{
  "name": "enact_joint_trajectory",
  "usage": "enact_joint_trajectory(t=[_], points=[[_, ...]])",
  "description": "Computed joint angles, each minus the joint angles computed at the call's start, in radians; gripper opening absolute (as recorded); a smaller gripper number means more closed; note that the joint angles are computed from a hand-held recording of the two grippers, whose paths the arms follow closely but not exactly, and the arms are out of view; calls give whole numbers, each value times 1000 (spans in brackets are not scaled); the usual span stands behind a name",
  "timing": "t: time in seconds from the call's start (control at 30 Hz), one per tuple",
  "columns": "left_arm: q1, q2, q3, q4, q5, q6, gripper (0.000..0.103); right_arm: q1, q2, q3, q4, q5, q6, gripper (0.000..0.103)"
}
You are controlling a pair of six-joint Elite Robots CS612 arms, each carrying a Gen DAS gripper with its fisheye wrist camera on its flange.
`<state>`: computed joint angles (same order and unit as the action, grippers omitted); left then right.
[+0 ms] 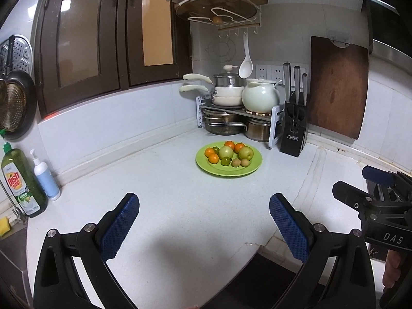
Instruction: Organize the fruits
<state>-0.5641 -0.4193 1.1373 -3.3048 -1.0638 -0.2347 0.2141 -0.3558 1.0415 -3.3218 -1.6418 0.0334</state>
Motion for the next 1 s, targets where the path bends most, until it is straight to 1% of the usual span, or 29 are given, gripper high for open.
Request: enact_joint_trajectory(t=[0.43,0.77,1.0], points=[[-11,-23,53,-38,30,-6,103,3,-15,37,-30,9,-8,87],[-14,-27,62,-55,29,7,103,4,-20,48,-37,8,-8,87],[-15,-28,62,-51,20,6,103,5,-22,52,-39,8,-8,86]])
